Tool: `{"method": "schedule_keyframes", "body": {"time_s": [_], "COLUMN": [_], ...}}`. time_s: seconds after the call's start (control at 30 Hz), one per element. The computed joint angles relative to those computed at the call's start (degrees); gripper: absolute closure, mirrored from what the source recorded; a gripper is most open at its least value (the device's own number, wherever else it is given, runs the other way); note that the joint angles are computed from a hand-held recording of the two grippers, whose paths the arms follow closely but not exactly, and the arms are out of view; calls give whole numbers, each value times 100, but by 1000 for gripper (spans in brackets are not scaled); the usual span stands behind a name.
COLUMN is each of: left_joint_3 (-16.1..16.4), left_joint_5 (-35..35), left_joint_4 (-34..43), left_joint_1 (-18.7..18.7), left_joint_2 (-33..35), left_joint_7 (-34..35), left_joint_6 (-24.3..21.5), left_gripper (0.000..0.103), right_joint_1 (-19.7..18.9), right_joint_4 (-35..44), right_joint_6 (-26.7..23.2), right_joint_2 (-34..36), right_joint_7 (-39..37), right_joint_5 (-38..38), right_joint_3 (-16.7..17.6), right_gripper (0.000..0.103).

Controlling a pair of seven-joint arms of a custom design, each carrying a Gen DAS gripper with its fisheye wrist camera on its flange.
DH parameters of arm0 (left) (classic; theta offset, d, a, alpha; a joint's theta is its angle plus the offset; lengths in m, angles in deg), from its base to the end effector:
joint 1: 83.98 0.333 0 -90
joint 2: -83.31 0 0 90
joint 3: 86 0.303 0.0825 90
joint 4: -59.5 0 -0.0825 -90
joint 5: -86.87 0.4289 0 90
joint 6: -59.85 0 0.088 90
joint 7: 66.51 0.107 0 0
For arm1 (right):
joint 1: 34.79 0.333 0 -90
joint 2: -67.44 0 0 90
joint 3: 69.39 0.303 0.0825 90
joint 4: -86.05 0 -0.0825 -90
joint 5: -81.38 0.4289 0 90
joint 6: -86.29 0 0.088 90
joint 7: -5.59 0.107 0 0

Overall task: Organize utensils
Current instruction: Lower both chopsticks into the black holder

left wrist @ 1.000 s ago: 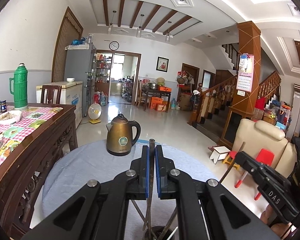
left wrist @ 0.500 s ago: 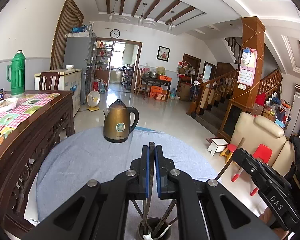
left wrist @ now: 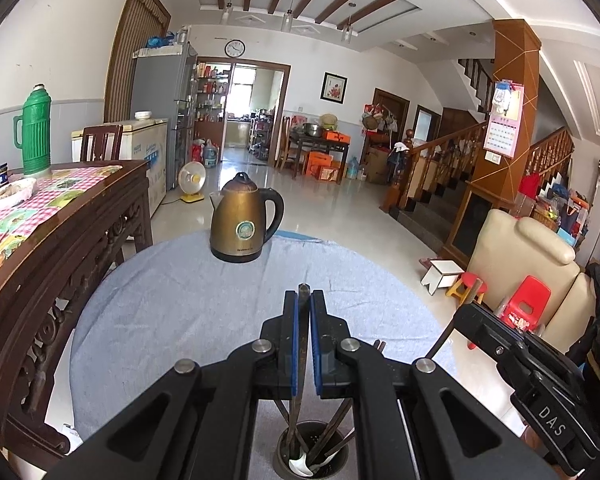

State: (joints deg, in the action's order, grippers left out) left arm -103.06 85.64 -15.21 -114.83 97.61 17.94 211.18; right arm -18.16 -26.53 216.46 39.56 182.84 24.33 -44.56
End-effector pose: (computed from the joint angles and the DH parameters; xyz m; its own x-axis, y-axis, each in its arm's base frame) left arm 0.5046 -0.5055 0.7308 -0.6942 -0.6971 0.1791 -0.4385 0.2123 -0.8733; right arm 0.3549 0.3626 0.7371 -0.1884 -0.9542 -0.2325 -0.2058 0.2698 -0.9407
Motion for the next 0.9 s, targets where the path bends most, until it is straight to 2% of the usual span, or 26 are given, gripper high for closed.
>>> {"method": "schedule_keyframes", "body": {"time_s": [0.9], "left_joint_3": [57], "left_joint_5": [203], "left_joint_4": [108], "left_joint_1": [-50], "left_joint_2": [123], "left_joint_7": [-188], "left_joint_6": [-225], "left_gripper": [97], "right_joint_1": [92], "right_joint_4": [-68], "right_joint_6": [-36], "right_joint_2": [126], "right_joint_7": [-45], "right_joint_5": [277], "right_joint_3": [-155], "right_gripper": [97]}}
